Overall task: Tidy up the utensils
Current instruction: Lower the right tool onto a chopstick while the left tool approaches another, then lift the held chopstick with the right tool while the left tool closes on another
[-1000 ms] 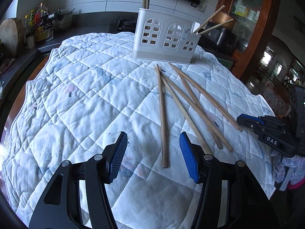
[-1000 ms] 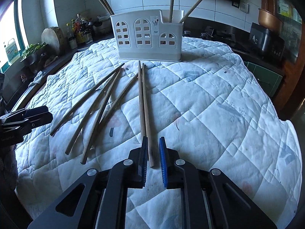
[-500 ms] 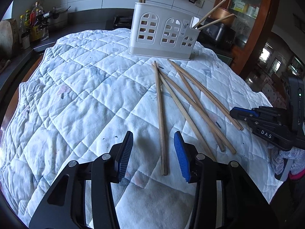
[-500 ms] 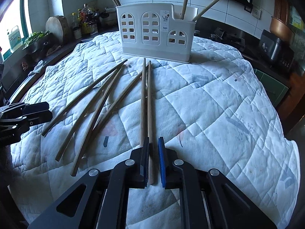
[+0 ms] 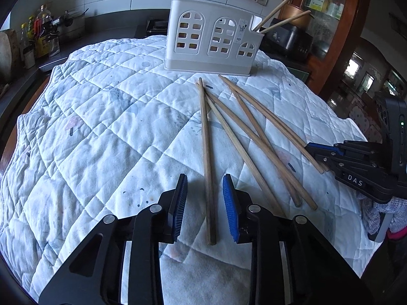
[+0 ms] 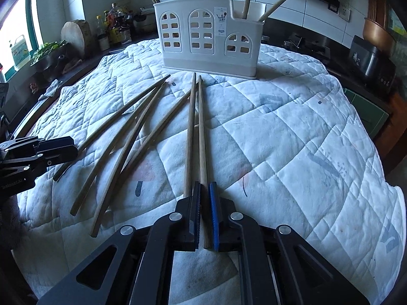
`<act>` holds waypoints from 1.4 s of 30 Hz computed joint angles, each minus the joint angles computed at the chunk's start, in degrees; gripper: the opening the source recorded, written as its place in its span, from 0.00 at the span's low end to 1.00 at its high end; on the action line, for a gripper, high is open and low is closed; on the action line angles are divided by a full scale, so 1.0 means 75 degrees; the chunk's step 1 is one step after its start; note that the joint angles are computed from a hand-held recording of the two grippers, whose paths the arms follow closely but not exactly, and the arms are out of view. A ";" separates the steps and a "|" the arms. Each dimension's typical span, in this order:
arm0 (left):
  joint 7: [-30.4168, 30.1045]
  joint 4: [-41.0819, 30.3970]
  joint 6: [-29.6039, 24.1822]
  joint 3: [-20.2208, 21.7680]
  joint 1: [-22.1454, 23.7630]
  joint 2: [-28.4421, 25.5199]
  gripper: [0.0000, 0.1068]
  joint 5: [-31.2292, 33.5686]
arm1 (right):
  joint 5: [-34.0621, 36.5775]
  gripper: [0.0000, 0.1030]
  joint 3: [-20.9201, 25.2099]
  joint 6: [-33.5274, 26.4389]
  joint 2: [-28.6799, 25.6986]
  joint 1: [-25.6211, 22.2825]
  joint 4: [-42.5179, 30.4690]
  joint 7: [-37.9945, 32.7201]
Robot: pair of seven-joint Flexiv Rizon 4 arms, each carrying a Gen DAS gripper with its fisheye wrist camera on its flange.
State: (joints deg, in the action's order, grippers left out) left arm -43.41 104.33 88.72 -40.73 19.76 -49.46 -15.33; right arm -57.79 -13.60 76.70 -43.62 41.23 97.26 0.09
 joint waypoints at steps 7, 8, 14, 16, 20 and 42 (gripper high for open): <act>-0.0329 -0.0247 0.0052 0.0905 -0.0822 0.0178 0.13 -0.0054 | -0.0060 0.07 -0.0047 -0.0003 0.0000 0.0032 0.0005 0.0131; -0.0371 -0.0270 0.0064 0.1056 -0.0943 0.0221 0.12 -0.0041 | -0.0070 0.07 -0.0042 -0.0043 0.0001 0.0037 -0.0004 0.0130; -0.0400 -0.0221 0.0123 0.1047 -0.0912 0.0308 0.05 -0.0021 | -0.0552 0.06 -0.0222 -0.0114 0.0179 0.0194 0.0129 0.0690; -0.0357 -0.0135 0.0205 0.0808 -0.0705 0.0300 0.05 -0.0007 | -0.0921 0.06 -0.0278 -0.0195 0.0308 0.0244 0.0205 0.0993; -0.0313 0.0035 0.0379 0.0153 -0.0127 0.0234 0.05 0.0098 | -0.1775 0.06 -0.0284 -0.0448 0.0626 0.0237 0.0317 0.1646; 0.0207 -0.0700 -0.0241 -0.1754 0.1110 -0.0127 0.05 0.0561 | -0.2832 0.06 0.1099 -0.1398 0.1268 -0.1095 -0.0954 0.1016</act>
State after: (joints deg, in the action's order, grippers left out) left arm -41.85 99.08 86.91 -53.89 28.09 -50.42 -11.12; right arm -79.02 -5.36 66.22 -34.11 33.02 90.11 7.71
